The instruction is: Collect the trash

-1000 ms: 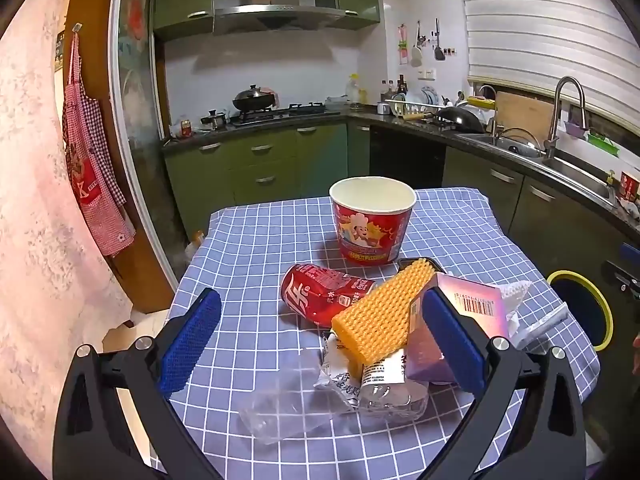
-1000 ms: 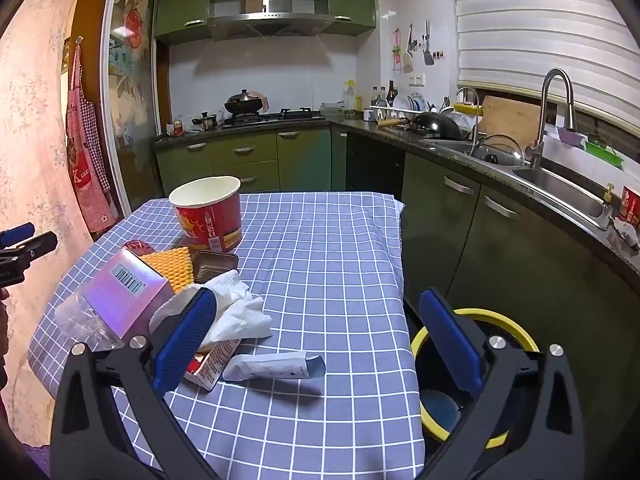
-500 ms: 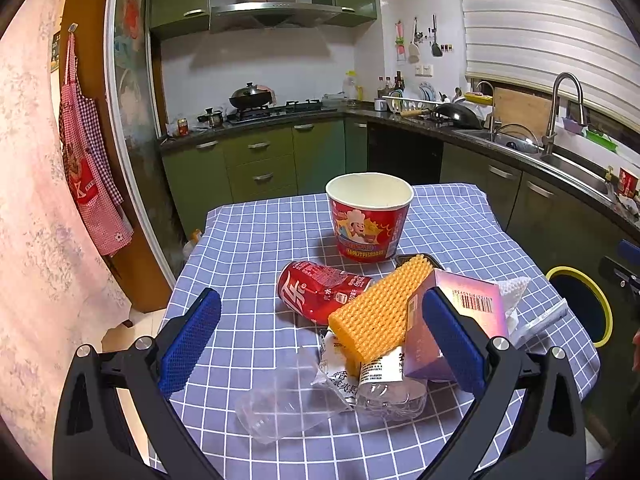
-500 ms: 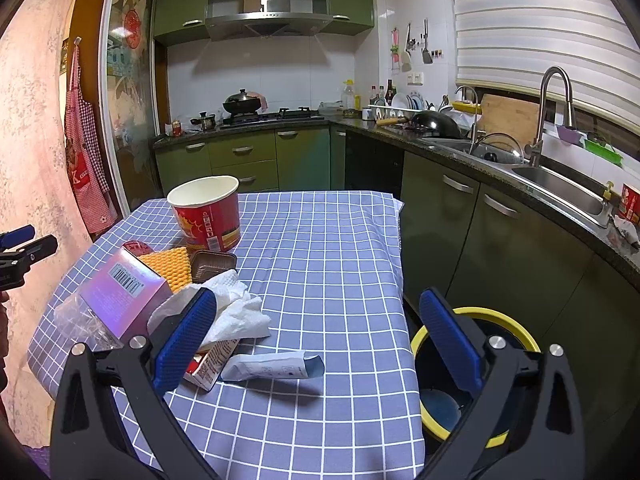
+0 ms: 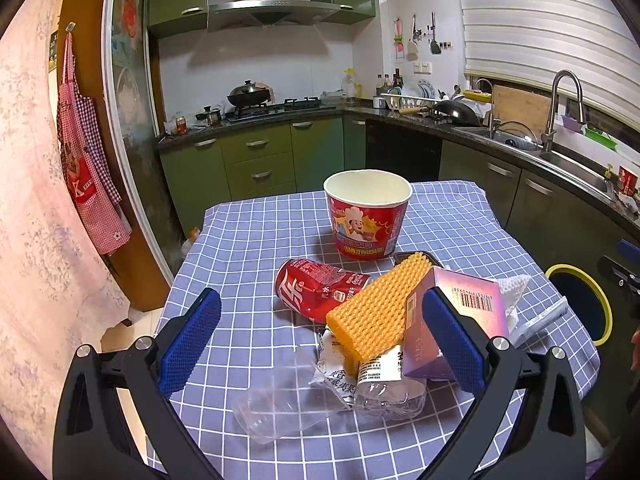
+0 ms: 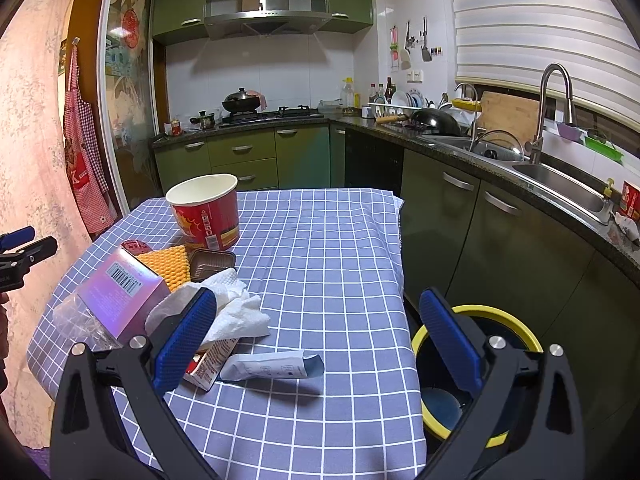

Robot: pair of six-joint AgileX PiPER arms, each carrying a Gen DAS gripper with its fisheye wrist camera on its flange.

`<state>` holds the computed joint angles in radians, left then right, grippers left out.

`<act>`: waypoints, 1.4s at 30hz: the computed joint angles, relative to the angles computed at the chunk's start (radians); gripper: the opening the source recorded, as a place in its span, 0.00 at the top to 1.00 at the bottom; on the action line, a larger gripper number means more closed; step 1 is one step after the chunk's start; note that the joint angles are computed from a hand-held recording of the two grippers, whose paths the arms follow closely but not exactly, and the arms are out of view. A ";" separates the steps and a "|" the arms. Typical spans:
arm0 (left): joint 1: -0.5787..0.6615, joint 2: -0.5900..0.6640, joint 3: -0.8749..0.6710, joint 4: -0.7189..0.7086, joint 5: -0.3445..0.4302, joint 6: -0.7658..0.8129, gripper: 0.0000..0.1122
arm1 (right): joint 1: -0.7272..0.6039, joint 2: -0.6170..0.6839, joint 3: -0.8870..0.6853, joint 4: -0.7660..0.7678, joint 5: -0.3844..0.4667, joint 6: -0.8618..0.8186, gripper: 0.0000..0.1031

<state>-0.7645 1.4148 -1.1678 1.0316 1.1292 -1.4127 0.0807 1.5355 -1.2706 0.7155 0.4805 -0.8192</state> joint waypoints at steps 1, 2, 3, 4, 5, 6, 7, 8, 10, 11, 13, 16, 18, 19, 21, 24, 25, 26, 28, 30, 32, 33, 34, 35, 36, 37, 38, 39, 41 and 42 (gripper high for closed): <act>0.001 0.001 0.000 -0.001 -0.002 0.001 0.11 | 0.000 0.000 -0.001 -0.001 0.001 0.001 0.06; 0.001 0.001 0.000 -0.001 -0.002 0.001 0.11 | -0.001 0.001 -0.002 0.000 0.003 0.000 0.06; -0.001 0.002 0.000 0.000 -0.001 -0.002 0.11 | -0.002 0.001 -0.003 0.000 0.004 0.000 0.06; -0.001 0.003 0.000 0.000 -0.001 -0.002 0.11 | -0.001 0.001 -0.002 -0.001 0.002 0.001 0.06; -0.002 0.003 0.001 0.000 0.000 -0.003 0.11 | -0.001 0.001 -0.004 -0.003 0.004 0.002 0.06; -0.001 0.003 0.001 0.000 -0.002 -0.002 0.11 | -0.003 0.002 -0.006 -0.002 0.008 0.001 0.06; 0.000 0.003 0.001 -0.001 -0.004 -0.001 0.11 | -0.004 0.002 -0.006 -0.001 0.008 0.001 0.06; 0.000 0.005 0.000 -0.001 -0.004 -0.001 0.11 | -0.003 0.002 -0.006 -0.002 0.008 0.003 0.06; 0.001 0.010 -0.002 -0.002 -0.004 0.000 0.11 | -0.004 0.002 -0.006 -0.001 0.008 0.000 0.06; 0.003 0.011 -0.003 -0.003 -0.006 0.002 0.11 | -0.005 0.002 -0.007 -0.001 0.010 0.001 0.06; 0.004 0.012 -0.002 -0.004 -0.008 0.002 0.11 | -0.005 0.003 -0.009 -0.003 0.011 0.002 0.06; 0.004 0.016 -0.008 -0.006 -0.006 0.005 0.11 | -0.007 0.004 -0.006 0.005 0.010 -0.006 0.06; 0.005 0.015 -0.006 -0.007 -0.008 0.005 0.11 | -0.007 0.004 -0.009 0.000 0.012 -0.001 0.06; 0.004 0.013 -0.005 -0.006 -0.007 0.004 0.11 | -0.008 0.005 -0.009 0.001 0.012 -0.002 0.06; 0.006 0.015 -0.005 -0.007 -0.009 0.006 0.11 | -0.008 0.005 -0.011 0.000 0.014 -0.001 0.06; 0.011 0.019 -0.005 -0.010 -0.018 0.011 0.11 | -0.009 0.006 -0.011 0.005 0.015 -0.004 0.06; 0.011 0.019 -0.005 -0.011 -0.019 0.013 0.11 | -0.010 0.006 -0.012 0.004 0.016 -0.003 0.06; 0.012 0.020 -0.005 -0.012 -0.020 0.014 0.11 | -0.009 0.006 -0.013 -0.001 0.015 0.000 0.06; 0.011 0.024 -0.010 -0.014 -0.018 0.017 0.11 | -0.010 0.007 -0.016 -0.002 0.019 0.002 0.06; 0.010 0.024 -0.011 -0.014 -0.017 0.018 0.11 | -0.011 0.008 -0.010 0.006 0.014 -0.007 0.06; 0.010 0.025 -0.011 -0.015 -0.016 0.019 0.11 | -0.011 0.009 -0.009 0.007 0.014 -0.009 0.06; 0.011 0.024 -0.012 -0.016 -0.017 0.019 0.11 | -0.012 0.008 -0.011 0.006 0.015 -0.007 0.06; 0.010 0.024 -0.012 -0.016 -0.017 0.019 0.11 | -0.012 0.009 -0.012 0.006 0.016 -0.007 0.06; 0.010 0.025 -0.012 -0.015 -0.016 0.019 0.11 | -0.012 0.009 -0.011 0.008 0.016 -0.008 0.06; 0.009 0.027 -0.015 -0.016 -0.014 0.021 0.11 | -0.012 0.009 -0.014 0.004 0.018 -0.004 0.06; 0.009 0.027 -0.015 -0.016 -0.014 0.021 0.11 | -0.012 0.011 -0.012 0.007 0.015 -0.007 0.06; 0.009 0.028 -0.017 -0.018 -0.015 0.023 0.11 | -0.013 0.011 -0.012 0.007 0.015 -0.008 0.06; 0.010 0.030 -0.021 -0.020 -0.015 0.027 0.11 | -0.013 0.012 -0.013 0.007 0.017 -0.008 0.06; 0.011 0.031 -0.022 -0.020 -0.015 0.027 0.11 | -0.014 0.012 -0.014 0.007 0.018 -0.008 0.06; 0.011 0.032 -0.023 -0.021 -0.015 0.028 0.11 | -0.014 0.012 -0.014 0.007 0.018 -0.008 0.06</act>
<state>-0.7539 1.4468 -1.1906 1.0104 1.1142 -1.3842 0.0667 1.5475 -1.2846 0.7225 0.4986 -0.8272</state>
